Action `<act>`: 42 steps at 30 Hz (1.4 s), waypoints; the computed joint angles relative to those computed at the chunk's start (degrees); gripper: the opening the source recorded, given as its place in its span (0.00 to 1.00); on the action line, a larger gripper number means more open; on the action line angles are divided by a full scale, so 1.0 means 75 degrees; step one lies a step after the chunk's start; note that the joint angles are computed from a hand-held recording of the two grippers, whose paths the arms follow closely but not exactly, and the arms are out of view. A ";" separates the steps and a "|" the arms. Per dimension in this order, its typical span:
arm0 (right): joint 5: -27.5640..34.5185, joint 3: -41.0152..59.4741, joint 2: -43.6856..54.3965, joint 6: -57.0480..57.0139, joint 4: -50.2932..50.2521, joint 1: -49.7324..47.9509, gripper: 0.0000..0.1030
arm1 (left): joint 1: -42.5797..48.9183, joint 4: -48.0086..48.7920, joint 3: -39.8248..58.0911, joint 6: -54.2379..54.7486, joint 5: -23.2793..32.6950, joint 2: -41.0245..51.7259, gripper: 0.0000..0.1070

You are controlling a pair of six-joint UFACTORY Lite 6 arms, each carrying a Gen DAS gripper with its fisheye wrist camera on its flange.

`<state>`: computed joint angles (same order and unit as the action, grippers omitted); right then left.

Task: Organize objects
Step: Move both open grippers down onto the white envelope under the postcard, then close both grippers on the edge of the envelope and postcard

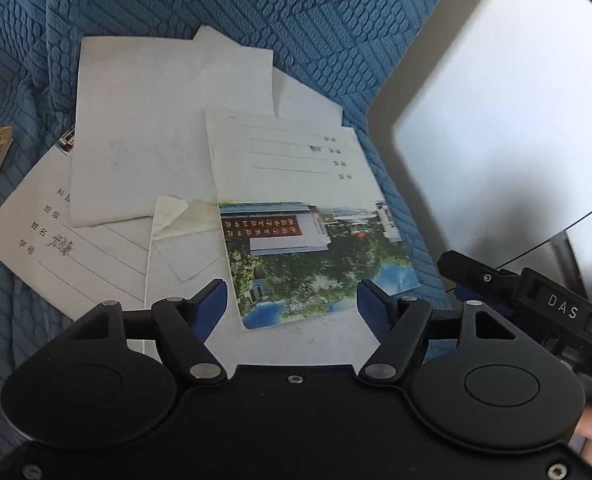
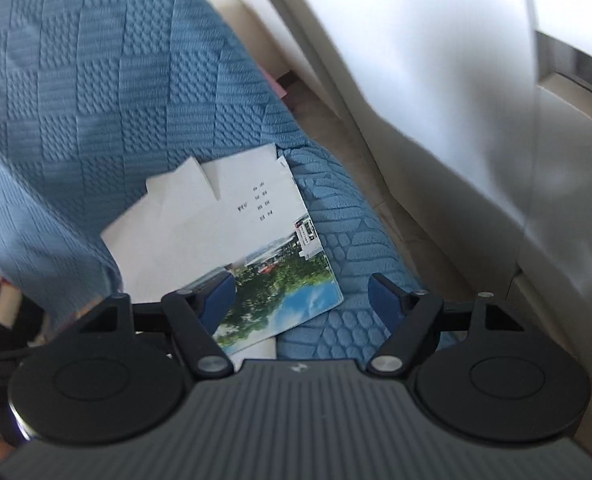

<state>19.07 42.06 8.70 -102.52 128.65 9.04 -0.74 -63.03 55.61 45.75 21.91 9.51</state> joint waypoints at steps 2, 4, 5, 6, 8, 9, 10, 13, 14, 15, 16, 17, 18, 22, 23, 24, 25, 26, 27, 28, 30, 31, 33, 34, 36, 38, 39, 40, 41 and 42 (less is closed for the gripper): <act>-0.0130 0.0277 0.0347 -0.0067 -0.0088 0.0057 0.72 | -0.0066 -0.0278 0.0030 0.0283 -0.0183 0.0181 0.61; -0.0244 0.0519 0.0635 -0.0140 -0.0150 0.0141 0.72 | -0.0077 -0.0730 0.0029 0.0702 -0.0364 0.0357 0.60; -0.0277 0.0609 0.0716 -0.0047 -0.0273 0.0169 0.72 | -0.0114 -0.0865 0.0029 0.0855 -0.0519 0.0432 0.59; -0.0308 0.0657 0.0765 -0.0122 -0.0221 0.0218 0.72 | -0.0156 -0.0843 0.0037 0.0851 -0.0637 0.0494 0.57; -0.0383 0.0790 0.0922 -0.0110 -0.0246 0.0270 0.72 | -0.0207 -0.1235 -0.0024 0.1322 -0.0738 0.0496 0.57; -0.0317 0.0817 0.0988 -0.0112 -0.0243 0.0246 0.71 | -0.0249 -0.1306 -0.0025 0.1422 -0.0788 0.0516 0.57; -0.0230 0.0800 0.1008 -0.0318 -0.0048 0.0227 0.71 | -0.0294 -0.1509 -0.0037 0.1660 -0.0859 0.0529 0.57; -0.0123 0.0882 0.1071 -0.0187 -0.0201 0.0221 0.70 | -0.0558 -0.0733 0.0082 0.1028 -0.1197 0.0593 0.50; 0.0030 0.0934 0.1127 0.0142 -0.0560 0.0173 0.64 | -0.0626 -0.0481 0.0102 0.0813 -0.1286 0.0606 0.49; 0.0208 0.0999 0.1216 0.0520 -0.0911 0.0115 0.60 | -0.0633 -0.0476 0.0108 0.0819 -0.1290 0.0615 0.49; 0.0335 0.1020 0.1259 0.0661 -0.0976 0.0078 0.59 | -0.0610 -0.0560 0.0097 0.0916 -0.1257 0.0607 0.49; 0.0508 0.1023 0.1306 0.0888 -0.1051 0.0000 0.59 | -0.0568 -0.0717 0.0080 0.1088 -0.1204 0.0601 0.49; 0.0723 0.0922 0.1289 0.0853 -0.0805 -0.0087 0.60 | -0.0513 -0.0885 0.0066 0.1254 -0.1135 0.0598 0.48; 0.2018 0.0211 0.1097 0.0718 0.0175 -0.0585 0.33 | -0.0230 -0.1703 -0.0079 0.1965 -0.0776 0.0519 0.47; 0.2523 0.0094 0.1129 0.0928 0.0125 -0.0780 0.22 | -0.0164 -0.1803 -0.0105 0.2073 -0.0701 0.0504 0.46; 0.2987 0.0067 0.1230 0.1264 -0.0055 -0.0984 0.19 | -0.0135 -0.1807 -0.0108 0.2078 -0.0669 0.0503 0.45; 0.3250 0.0101 0.1324 0.1494 -0.0235 -0.1111 0.18 | -0.0080 -0.1833 -0.0124 0.2099 -0.0606 0.0486 0.44; 0.3282 0.0160 0.1348 0.1619 -0.0382 -0.1150 0.18 | -0.0024 -0.1921 -0.0124 0.2160 -0.0534 0.0495 0.44; 0.3150 0.0235 0.1320 0.1688 -0.0554 -0.1120 0.18 | 0.0017 -0.1994 -0.0126 0.2206 -0.0476 0.0502 0.44; 0.3033 0.0349 0.1323 0.1813 -0.0830 -0.1080 0.18 | 0.0056 -0.2036 -0.0134 0.2232 -0.0420 0.0499 0.44; 0.2801 0.0559 0.1382 0.2144 -0.1240 -0.0964 0.18 | 0.0126 -0.2271 -0.0203 0.2421 -0.0317 0.0470 0.44; 0.2594 0.0688 0.1433 0.2393 -0.1427 -0.0907 0.18 | 0.0151 -0.2423 -0.0246 0.2556 -0.0277 0.0453 0.45; 0.2388 0.0848 0.1658 0.2777 -0.1449 -0.0754 0.07 | 0.0201 -0.2651 -0.0320 0.2822 -0.0196 0.0425 0.45; 0.2188 0.0895 0.1693 0.2854 -0.1472 -0.0644 0.07 | 0.0220 -0.2752 -0.0378 0.2930 -0.0156 0.0392 0.45; 0.1823 0.0851 0.1636 0.2617 -0.1087 -0.0434 0.04 | 0.0308 -0.2928 -0.0417 0.3080 0.0000 0.0403 0.45; 0.1879 0.0743 0.1539 0.2470 -0.0666 -0.0333 0.04 | 0.0487 -0.2980 -0.0433 0.3027 0.0263 0.0442 0.44; 0.1930 0.0612 0.1394 0.2408 -0.0528 -0.0341 0.04 | 0.0658 -0.2899 -0.0421 0.2844 0.0494 0.0464 0.45; 0.1947 0.0530 0.1257 0.2405 -0.0464 -0.0325 0.04 | 0.0863 -0.2823 -0.0409 0.2652 0.0778 0.0488 0.52; 0.1963 0.0478 0.1131 0.2425 -0.0403 -0.0280 0.04 | 0.1127 -0.2885 -0.0460 0.2599 0.1125 0.0488 0.57; 0.1977 0.0431 0.0991 0.2492 -0.0389 -0.0236 0.04 | 0.1376 -0.3029 -0.0547 0.2612 0.1436 0.0461 0.65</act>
<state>33.90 45.28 16.14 -83.83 125.74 7.27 9.58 -85.75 51.51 65.34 32.68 12.97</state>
